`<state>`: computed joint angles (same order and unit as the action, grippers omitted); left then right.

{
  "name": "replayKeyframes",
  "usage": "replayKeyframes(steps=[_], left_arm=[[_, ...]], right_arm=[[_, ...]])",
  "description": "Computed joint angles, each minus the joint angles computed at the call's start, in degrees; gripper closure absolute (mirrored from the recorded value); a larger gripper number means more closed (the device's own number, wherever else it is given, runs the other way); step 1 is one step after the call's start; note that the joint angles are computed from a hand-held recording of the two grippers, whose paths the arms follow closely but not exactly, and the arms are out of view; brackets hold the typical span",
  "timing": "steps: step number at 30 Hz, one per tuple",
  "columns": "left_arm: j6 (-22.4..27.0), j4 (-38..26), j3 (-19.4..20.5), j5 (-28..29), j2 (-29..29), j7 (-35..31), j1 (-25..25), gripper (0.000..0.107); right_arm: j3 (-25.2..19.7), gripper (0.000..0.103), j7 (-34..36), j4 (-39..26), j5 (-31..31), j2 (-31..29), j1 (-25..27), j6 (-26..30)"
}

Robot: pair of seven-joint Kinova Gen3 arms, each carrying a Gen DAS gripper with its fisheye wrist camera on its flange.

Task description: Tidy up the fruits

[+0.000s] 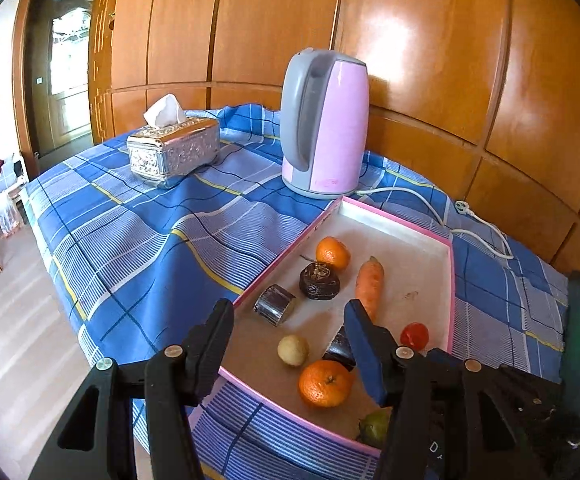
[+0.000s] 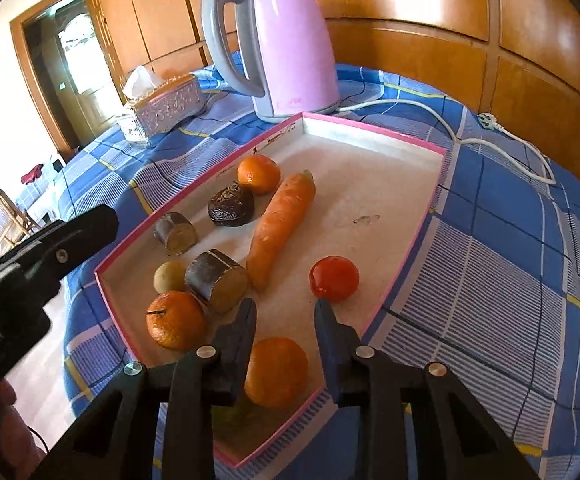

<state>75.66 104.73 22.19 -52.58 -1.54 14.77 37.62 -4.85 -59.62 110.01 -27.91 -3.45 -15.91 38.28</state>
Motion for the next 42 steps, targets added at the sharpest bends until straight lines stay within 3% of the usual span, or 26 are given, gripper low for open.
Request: replayKeyframes(steps=[14, 21, 24, 26, 27, 32, 36, 42], left_arm=[[4.45, -1.08, 1.86, -0.8, 0.31, 1.12, 2.9, 0.049], [7.8, -1.14, 3.19, -1.27, 1.2, 2.63, 6.14, 0.049], [9.37, -0.91, 3.96, -1.99, 1.69, 4.46, 8.26, 0.042], [11.72, -1.06, 4.79, -3.08, 2.63, 6.24, 10.29, 0.04], [12.41, -1.22, 4.82, -3.3, 2.88, 6.67, 11.16, 0.039], [16.65, -3.09, 4.79, -4.57, 4.68, 7.29, 15.46, 0.029], [18.04, -4.25, 4.21, -4.73, 5.14, 7.04, 17.69, 0.02], [21.42, -5.57, 3.91, -6.25, 6.15, 7.69, 20.47, 0.01]], right_arm=[[0.3, 0.065, -4.76, 3.38, 3.63, -6.59, -1.3, -2.99], [0.93, 0.051, -8.35, 7.25, 6.67, -10.89, -2.02, -5.46], [1.57, 0.044, -10.12, 9.2, 7.92, -12.76, -2.12, -6.64], [1.87, 0.029, -11.38, 9.75, 9.25, -13.45, -1.78, -6.11], [1.7, 0.027, -12.27, 10.07, 10.22, -13.89, -1.34, -5.94], [-0.65, 0.022, -18.27, 10.55, 16.46, -16.37, 1.89, -4.52], [0.97, 0.022, -19.77, 11.34, 17.08, -19.86, 1.12, -5.07], [2.37, 0.018, -21.77, 14.45, 16.71, -26.78, 0.63, -12.09]])
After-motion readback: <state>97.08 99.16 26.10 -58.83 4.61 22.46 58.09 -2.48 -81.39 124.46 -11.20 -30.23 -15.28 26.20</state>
